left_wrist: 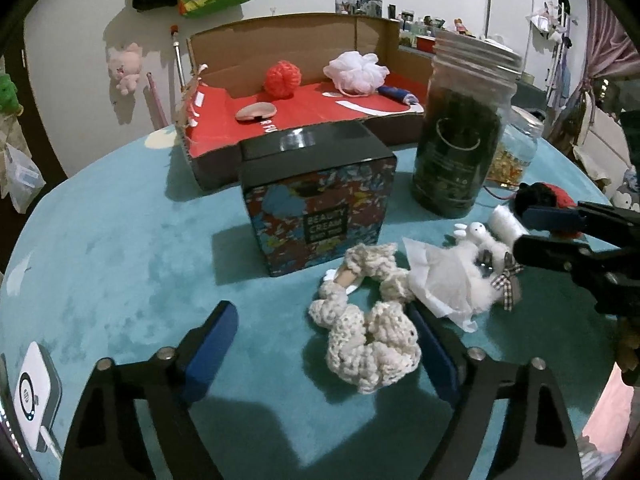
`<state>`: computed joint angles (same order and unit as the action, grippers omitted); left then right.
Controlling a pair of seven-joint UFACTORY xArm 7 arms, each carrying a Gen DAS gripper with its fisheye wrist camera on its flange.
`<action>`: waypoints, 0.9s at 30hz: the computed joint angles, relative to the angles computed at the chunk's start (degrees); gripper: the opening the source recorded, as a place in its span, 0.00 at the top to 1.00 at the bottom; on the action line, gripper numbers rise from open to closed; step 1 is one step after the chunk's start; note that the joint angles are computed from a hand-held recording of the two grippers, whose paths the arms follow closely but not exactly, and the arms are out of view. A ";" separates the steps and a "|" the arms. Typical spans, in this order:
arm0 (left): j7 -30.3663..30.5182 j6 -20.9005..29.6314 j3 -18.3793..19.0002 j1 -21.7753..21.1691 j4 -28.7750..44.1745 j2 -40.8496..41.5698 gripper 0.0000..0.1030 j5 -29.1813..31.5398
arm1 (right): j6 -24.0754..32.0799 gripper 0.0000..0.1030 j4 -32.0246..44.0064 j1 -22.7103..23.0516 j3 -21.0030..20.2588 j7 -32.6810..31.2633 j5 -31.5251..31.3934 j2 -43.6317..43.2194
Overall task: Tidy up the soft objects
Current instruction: 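Move the left tool toward the cream crocheted scrunchie while the right tool approaches the white sock, then grasp the cream scrunchie with the left tool while the right tool grasps the white sock, then carry the scrunchie and white sock with both tools into the cardboard box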
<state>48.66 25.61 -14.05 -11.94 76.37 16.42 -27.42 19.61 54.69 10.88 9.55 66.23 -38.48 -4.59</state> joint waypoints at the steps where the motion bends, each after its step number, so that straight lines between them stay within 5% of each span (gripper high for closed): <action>1: 0.64 0.56 -0.39 0.31 0.18 0.06 0.26 -0.65 | -0.10 0.41 -0.19 -0.10 -0.14 0.16 0.23 -0.06; 3: 3.87 3.31 -1.79 1.62 0.88 0.15 0.55 -3.87 | -0.80 0.48 -0.84 -0.25 -0.46 0.08 1.35 -0.27; 5: 6.29 5.39 -2.14 2.17 1.11 -0.15 0.69 -6.68 | -2.92 0.61 -1.95 -0.27 -1.14 -2.15 4.80 -0.37; 9: 8.28 5.66 -1.68 2.21 -0.49 -2.09 0.71 -11.83 | -8.07 0.83 -3.99 -0.54 -1.49 -6.76 10.51 -0.55; 13: 12.12 2.47 -1.13 1.39 -3.93 -5.99 0.71 -17.56 | -7.99 0.83 -4.70 -3.96 1.75 0.79 1.43 -3.04; 17: 15.39 -0.20 -0.13 -0.28 -6.12 -9.02 0.71 -21.82 | -7.54 0.83 -5.52 -5.10 3.26 3.00 -0.88 -5.22; 27: 16.89 6.34 0.50 -4.15 -4.00 -7.55 0.71 -25.65 | -8.62 0.83 -8.27 -8.15 6.24 4.49 -1.94 -9.51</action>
